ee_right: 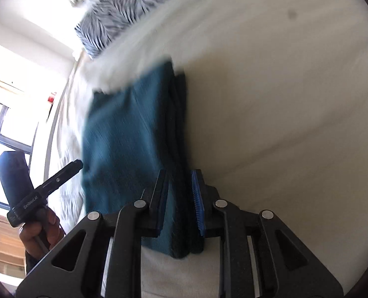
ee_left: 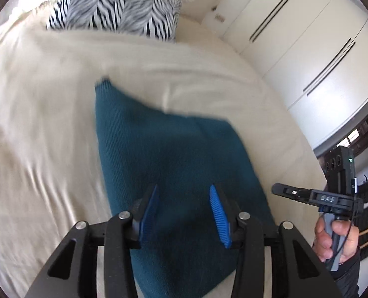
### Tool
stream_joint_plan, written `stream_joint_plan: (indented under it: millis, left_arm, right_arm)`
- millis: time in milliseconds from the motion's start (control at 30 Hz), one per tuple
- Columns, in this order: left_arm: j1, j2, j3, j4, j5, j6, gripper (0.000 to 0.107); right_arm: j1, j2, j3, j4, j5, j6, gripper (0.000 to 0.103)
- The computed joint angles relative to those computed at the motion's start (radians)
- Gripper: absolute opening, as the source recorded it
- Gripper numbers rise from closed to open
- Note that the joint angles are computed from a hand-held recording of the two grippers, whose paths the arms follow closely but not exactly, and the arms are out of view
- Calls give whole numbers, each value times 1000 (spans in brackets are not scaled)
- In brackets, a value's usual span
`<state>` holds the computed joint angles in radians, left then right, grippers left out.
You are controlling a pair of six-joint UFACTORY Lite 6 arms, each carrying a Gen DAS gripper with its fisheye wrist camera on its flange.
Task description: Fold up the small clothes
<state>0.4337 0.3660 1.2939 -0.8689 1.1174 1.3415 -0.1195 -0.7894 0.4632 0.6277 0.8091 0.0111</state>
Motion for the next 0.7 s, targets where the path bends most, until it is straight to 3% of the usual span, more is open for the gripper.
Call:
stream_joint_plan:
  millis: [67,233,400,467,567,700]
  left_arm:
    - [-53,58,73,9,-34,-59,47]
    - [-190,257,260,100,-160,-224,47]
    - [-227,265,222,117,-249,-201,46]
    - [-231,277,230,122,-259,-206,47]
    - [-240,301,256,134,-257,-222,47]
    - [-228,300,285,144,-213,-250,46]
  right_arm:
    - [-27,107,55,161,-28,-150,19]
    - [120,464,230,386,-186,-352,19]
    - [200,775,370,351,-275,-328,19]
    - [194,798,366,437,-300,-429,19]
    - [223,781,342,431,-350,-454,17]
    - [214,719,326,353,-317,-340,17]
